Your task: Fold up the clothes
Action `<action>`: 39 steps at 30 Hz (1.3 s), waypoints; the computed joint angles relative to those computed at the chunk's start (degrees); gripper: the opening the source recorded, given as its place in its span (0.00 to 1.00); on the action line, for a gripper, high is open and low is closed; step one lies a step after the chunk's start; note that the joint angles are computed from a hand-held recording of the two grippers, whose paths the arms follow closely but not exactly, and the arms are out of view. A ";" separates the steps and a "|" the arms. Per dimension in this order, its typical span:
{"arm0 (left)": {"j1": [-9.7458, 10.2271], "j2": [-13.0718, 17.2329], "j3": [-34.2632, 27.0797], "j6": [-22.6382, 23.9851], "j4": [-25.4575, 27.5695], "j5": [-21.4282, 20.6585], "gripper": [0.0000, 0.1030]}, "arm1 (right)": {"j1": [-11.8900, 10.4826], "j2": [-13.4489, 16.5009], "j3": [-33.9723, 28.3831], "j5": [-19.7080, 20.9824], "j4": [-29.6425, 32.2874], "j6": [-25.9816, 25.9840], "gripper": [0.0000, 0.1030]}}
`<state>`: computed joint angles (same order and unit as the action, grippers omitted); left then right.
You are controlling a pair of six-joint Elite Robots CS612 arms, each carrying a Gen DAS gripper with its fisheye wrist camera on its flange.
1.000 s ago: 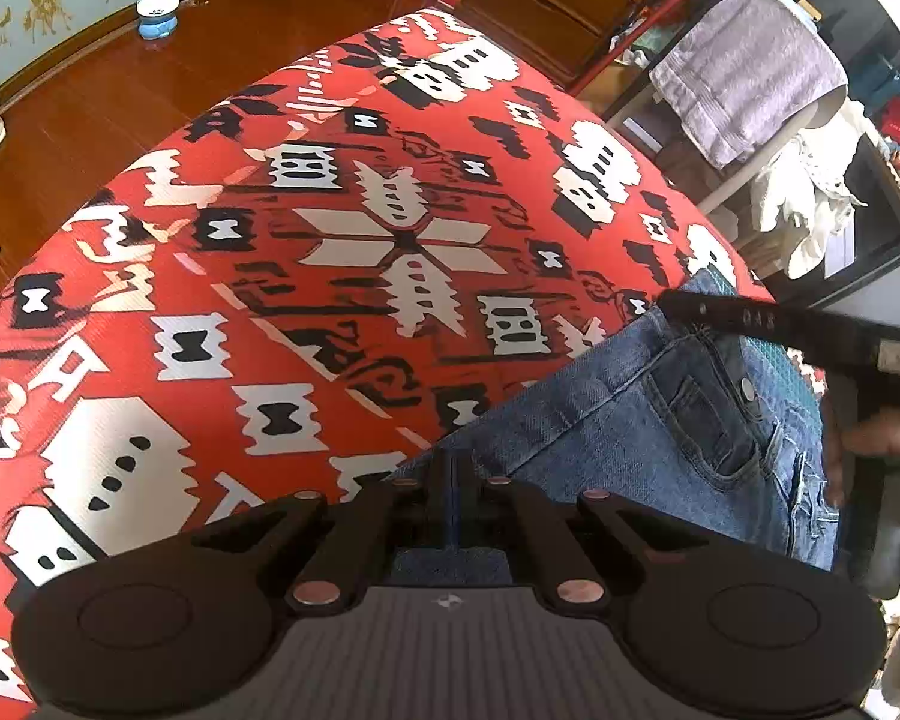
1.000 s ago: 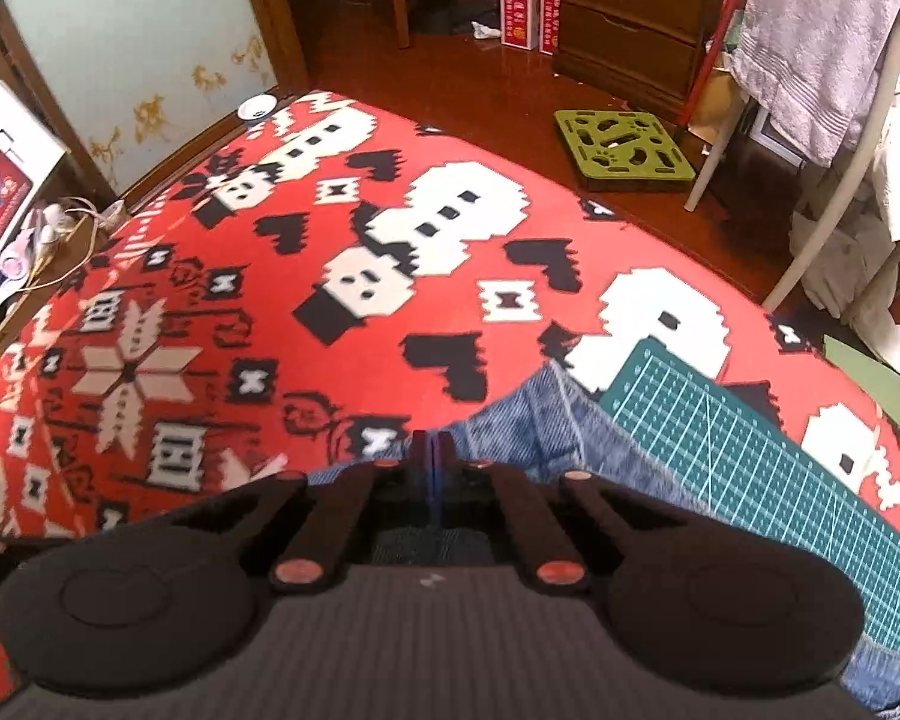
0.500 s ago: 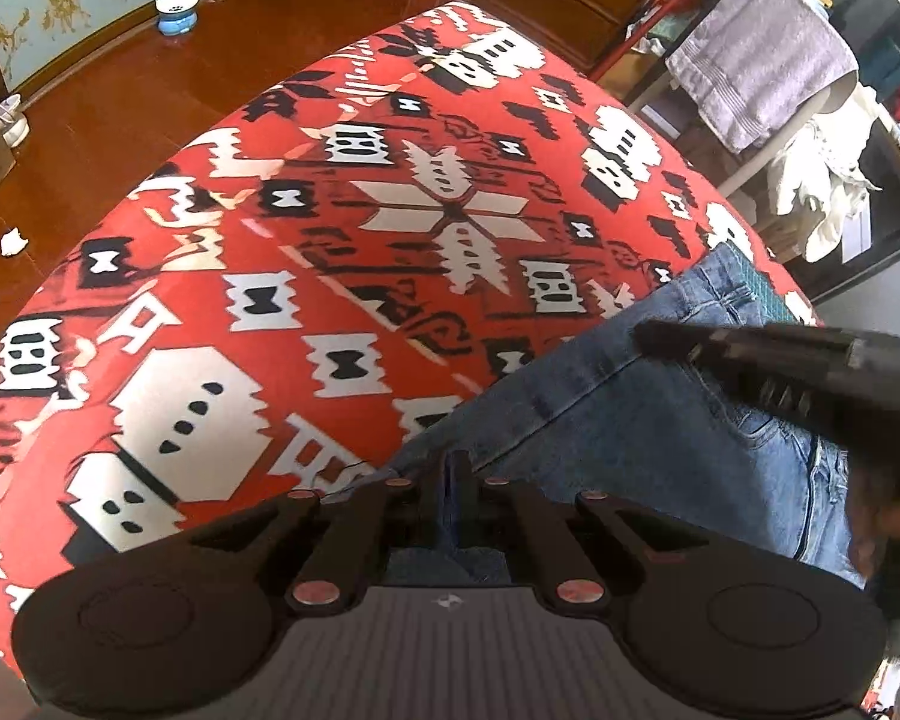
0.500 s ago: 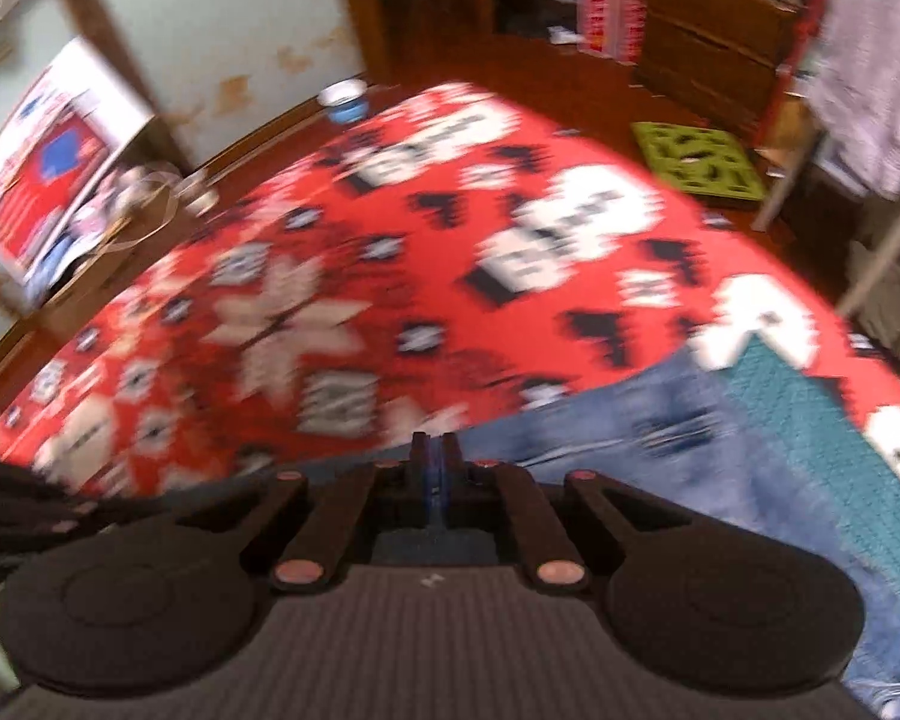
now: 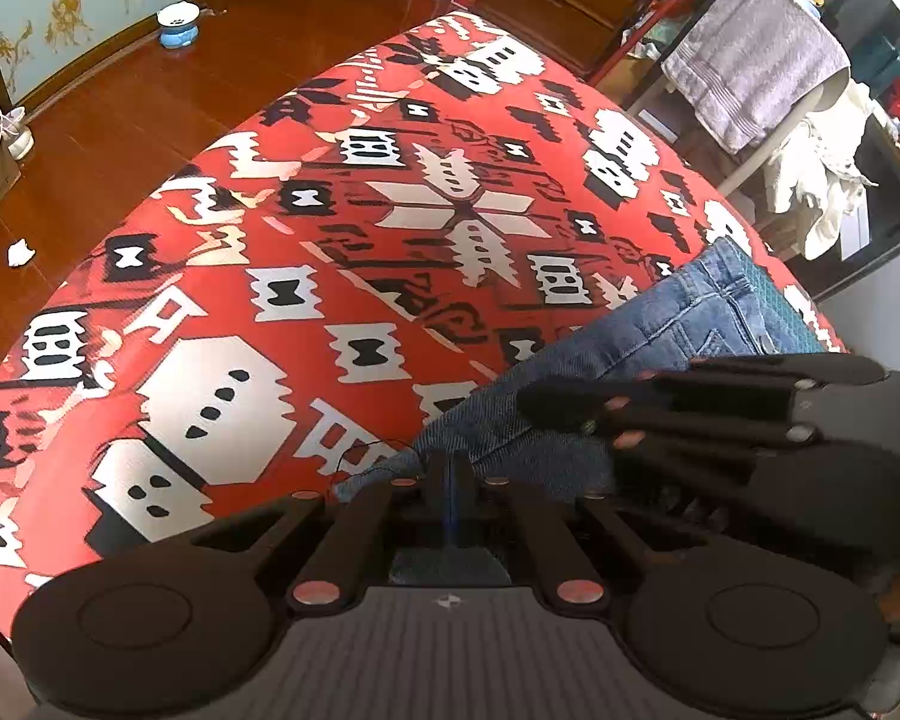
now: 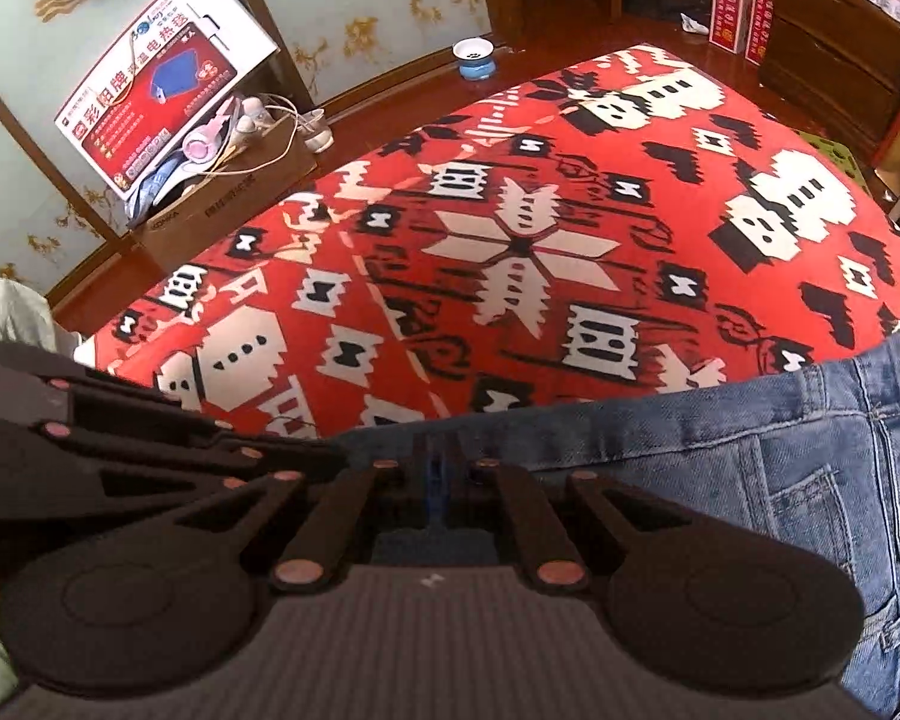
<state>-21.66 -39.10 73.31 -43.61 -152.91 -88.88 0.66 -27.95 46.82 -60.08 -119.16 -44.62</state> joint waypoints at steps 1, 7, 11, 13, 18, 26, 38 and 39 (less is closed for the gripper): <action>0.00 -0.04 -0.01 0.04 -0.16 -0.05 0.02 | -0.19 0.05 -0.17 0.01 -0.68 0.86 0.03; -0.03 0.72 -2.02 2.03 -0.45 -0.33 0.01 | -1.88 1.61 -3.35 -3.05 -7.23 9.35 0.03; -0.15 2.54 -5.42 4.63 0.08 -1.46 0.02 | -3.03 4.96 -9.09 -8.46 -11.04 16.75 0.03; -0.23 3.66 -7.43 5.74 0.70 -2.30 0.01 | -3.43 7.53 -13.50 -9.97 -10.43 19.54 0.03; -0.57 5.94 -11.80 8.87 2.42 -3.82 0.02 | -3.62 13.49 -23.74 -11.20 -6.89 21.94 0.02; -0.79 7.62 -15.26 11.38 5.66 -5.58 0.02 | -3.30 19.89 -35.27 -11.20 -3.16 25.53 0.00; -1.63 9.05 -20.59 19.57 9.17 -7.92 0.02 | -6.55 6.05 -11.31 -7.96 -17.39 35.28 0.02; -1.80 9.31 -21.38 21.05 9.66 -8.30 0.02 | -6.97 3.98 -7.64 -8.34 -19.30 35.80 0.02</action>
